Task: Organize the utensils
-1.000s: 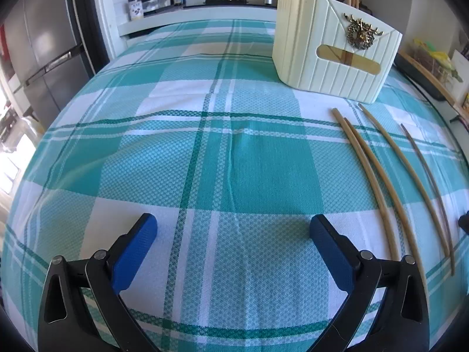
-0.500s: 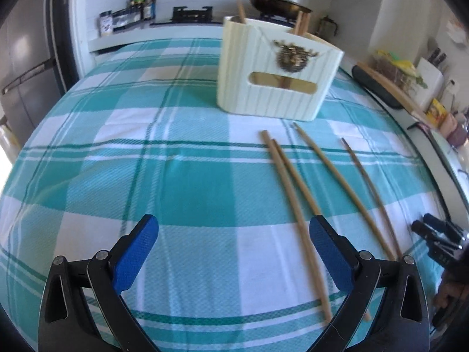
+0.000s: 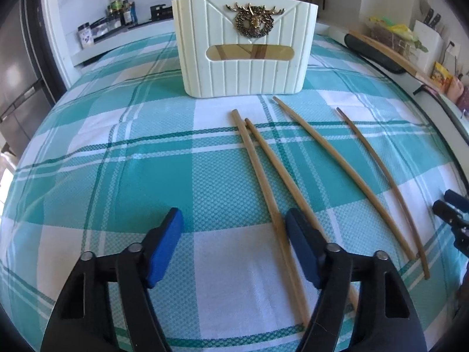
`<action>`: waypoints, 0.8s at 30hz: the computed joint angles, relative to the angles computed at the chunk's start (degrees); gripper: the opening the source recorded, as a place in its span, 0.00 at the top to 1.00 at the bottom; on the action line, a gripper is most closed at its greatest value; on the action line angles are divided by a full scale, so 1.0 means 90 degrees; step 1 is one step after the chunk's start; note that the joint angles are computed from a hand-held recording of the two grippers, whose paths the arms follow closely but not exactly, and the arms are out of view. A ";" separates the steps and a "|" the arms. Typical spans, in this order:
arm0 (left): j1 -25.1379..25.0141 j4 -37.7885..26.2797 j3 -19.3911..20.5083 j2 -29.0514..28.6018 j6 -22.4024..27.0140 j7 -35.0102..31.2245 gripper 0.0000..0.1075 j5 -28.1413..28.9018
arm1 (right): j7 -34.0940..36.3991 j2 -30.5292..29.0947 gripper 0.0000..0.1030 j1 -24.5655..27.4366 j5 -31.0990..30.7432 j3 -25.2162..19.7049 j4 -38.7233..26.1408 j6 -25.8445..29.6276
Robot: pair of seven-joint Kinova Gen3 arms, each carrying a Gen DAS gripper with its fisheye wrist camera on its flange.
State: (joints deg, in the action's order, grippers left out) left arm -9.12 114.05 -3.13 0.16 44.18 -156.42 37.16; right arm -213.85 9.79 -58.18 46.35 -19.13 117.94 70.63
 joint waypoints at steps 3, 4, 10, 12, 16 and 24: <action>-0.0081 0.0025 -0.0080 -0.0006 0.0055 -0.0132 0.70 0.0182 | 0.0147 0.0030 0.46 -0.0018 0.0050 -0.0013 -0.0095 0.0064; -0.0100 0.0043 -0.0090 -0.0019 0.0024 -0.0111 0.79 0.0193 | 0.0232 -0.0006 0.46 -0.0028 0.0120 -0.0022 -0.0114 0.0038; -0.0271 -0.0133 -0.0151 0.0083 0.0161 0.0220 0.94 0.0068 | 0.1264 -0.0053 0.47 0.0242 0.0665 0.0078 -0.0626 -0.0635; -0.0358 -0.0183 -0.0192 0.0105 0.0149 0.0310 0.94 -0.0020 | 0.1619 0.0053 0.53 0.0424 0.0654 0.0193 -0.0764 -0.0936; -0.0643 -0.0322 -0.0311 0.0240 0.0243 0.0285 0.94 -0.0014 | 0.2051 0.0150 0.64 0.0717 0.0475 0.0429 -0.0823 -0.1588; -0.1124 -0.0577 -0.0308 0.0484 0.0432 -0.0120 0.89 0.0068 | 0.2094 0.0345 0.94 0.0557 0.0181 0.0636 -0.0888 -0.1251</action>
